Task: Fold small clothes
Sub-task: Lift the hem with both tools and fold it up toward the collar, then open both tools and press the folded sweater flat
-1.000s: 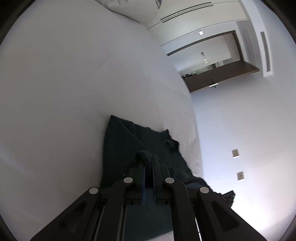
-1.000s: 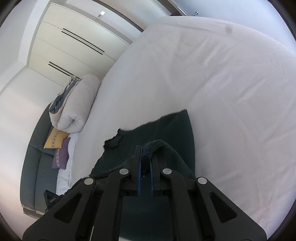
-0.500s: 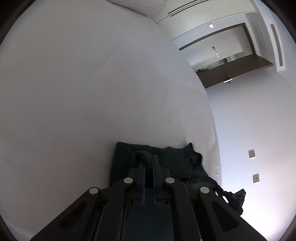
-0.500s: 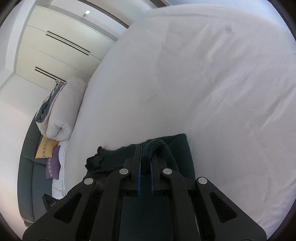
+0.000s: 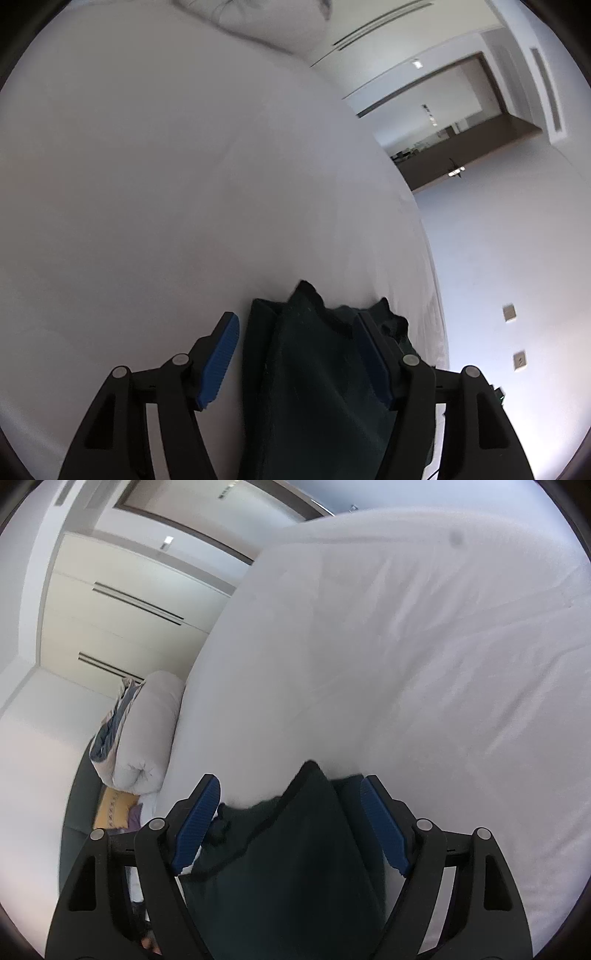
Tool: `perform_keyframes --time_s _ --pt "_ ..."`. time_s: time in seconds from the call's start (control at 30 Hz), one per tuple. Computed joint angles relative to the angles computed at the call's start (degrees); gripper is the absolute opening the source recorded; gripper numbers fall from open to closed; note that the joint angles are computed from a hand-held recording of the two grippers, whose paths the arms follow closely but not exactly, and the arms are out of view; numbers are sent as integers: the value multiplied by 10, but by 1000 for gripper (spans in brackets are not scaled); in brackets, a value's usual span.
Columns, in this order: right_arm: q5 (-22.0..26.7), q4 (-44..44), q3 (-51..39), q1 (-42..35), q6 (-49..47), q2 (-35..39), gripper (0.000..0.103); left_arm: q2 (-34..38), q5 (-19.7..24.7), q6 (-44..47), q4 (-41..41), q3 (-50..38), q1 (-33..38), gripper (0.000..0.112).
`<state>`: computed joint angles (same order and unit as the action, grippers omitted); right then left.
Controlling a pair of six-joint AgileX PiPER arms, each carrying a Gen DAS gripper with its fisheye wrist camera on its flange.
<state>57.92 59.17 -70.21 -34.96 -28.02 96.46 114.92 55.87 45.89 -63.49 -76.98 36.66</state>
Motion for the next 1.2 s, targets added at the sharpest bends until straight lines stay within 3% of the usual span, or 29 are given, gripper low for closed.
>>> perform_keyframes --time_s 0.13,0.33,0.43,0.5,0.6,0.67,0.77,0.9,1.03,1.13,1.2 --pt "-5 -32 38 24 -36 -55 79 -77 -26 91 -40 103 18 66" --pt "-41 -79 110 118 -86 -112 77 -130 -75 157 -13 177 -39 66" --pt "-52 -76 148 141 -89 -122 77 -160 -191 172 21 213 -102 66" --pt "-94 -107 168 165 -75 -123 75 -144 -229 100 93 207 -130 66" --pt "-90 -52 182 120 -128 -104 67 -114 -239 125 87 215 -112 55" --pt "-104 -34 199 86 -133 -110 66 -124 -256 150 78 233 -112 55" --pt "-165 -107 211 78 -43 -132 67 -135 -280 125 111 241 -123 56" --pt "-142 -31 256 68 -89 -204 68 -148 -307 118 120 258 -135 56" --pt "-132 27 267 165 -112 -241 68 -175 -340 102 145 290 -148 56" --pt "-143 56 256 277 -118 -208 68 -185 -349 94 162 300 -148 56" --pt "-181 62 255 342 -116 -182 68 -187 -351 98 161 305 -148 56"
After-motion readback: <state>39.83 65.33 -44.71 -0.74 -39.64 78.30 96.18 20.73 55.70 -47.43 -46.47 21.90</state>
